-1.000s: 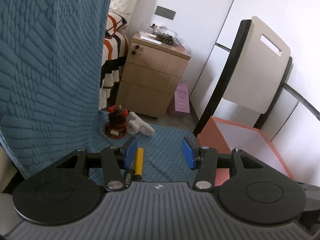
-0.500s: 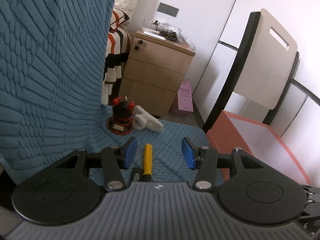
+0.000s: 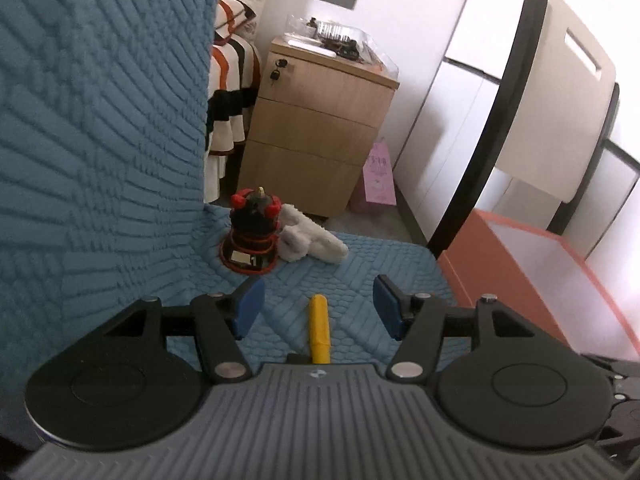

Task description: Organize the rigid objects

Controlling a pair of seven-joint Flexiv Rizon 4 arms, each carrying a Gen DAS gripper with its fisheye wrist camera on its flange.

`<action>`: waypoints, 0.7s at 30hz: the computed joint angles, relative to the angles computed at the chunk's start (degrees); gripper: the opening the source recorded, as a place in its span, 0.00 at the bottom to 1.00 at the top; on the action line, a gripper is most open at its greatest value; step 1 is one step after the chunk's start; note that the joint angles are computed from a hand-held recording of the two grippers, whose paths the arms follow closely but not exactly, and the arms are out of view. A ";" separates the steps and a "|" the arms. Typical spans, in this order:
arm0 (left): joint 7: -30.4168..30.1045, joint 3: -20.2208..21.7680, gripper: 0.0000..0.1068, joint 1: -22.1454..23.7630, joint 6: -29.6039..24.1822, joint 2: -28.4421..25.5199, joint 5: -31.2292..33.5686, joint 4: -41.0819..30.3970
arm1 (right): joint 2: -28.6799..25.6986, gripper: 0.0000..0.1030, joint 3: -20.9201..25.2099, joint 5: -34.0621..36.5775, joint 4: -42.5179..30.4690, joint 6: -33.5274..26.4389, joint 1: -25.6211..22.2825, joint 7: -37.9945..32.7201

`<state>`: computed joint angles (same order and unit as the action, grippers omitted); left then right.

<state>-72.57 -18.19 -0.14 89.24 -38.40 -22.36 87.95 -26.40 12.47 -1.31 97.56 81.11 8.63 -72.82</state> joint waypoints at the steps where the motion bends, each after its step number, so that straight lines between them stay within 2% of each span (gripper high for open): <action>1: -0.06 0.89 0.62 -0.46 -1.07 -0.68 0.15 -1.40 | -0.60 0.91 0.26 -0.06 -0.71 -0.13 -0.13 -0.47; 3: -0.45 3.13 0.62 -1.67 -3.11 -2.19 0.43 -4.40 | -2.12 0.82 2.16 0.72 -2.72 -0.96 -1.38 -2.38; 4: -0.63 3.89 0.62 -2.02 -4.16 -3.06 0.43 -5.90 | -2.84 0.73 2.94 1.13 -3.72 -1.73 -1.85 -3.32; 5: -0.83 4.38 0.62 -2.16 -5.54 -4.01 0.23 -7.54 | -3.64 0.69 3.53 1.59 -4.83 -2.69 -2.20 -4.11; 6: -1.09 4.98 0.62 -2.42 -6.94 -4.96 0.08 -9.16 | -4.28 0.69 3.90 2.19 -5.72 -3.56 -2.40 -4.55; 8: -1.68 6.51 0.62 -3.20 -9.10 -6.64 0.24 -12.16 | -5.96 0.56 5.59 4.00 -8.25 -5.93 -3.41 -6.32; 12: -2.64 10.12 0.62 -5.13 -12.33 -10.66 2.00 -19.16 | -9.06 0.48 7.23 7.26 -12.97 -9.37 -3.77 -9.77; 17: -6.16 13.91 0.62 -6.67 -17.64 -16.74 4.03 -29.52 | -12.52 0.34 6.41 9.76 -18.01 -13.14 -2.18 -10.77; 21: -10.07 17.16 0.62 -7.74 -22.23 -22.54 6.84 -39.86 | -14.41 0.32 4.56 9.93 -20.17 -14.62 -0.27 -9.72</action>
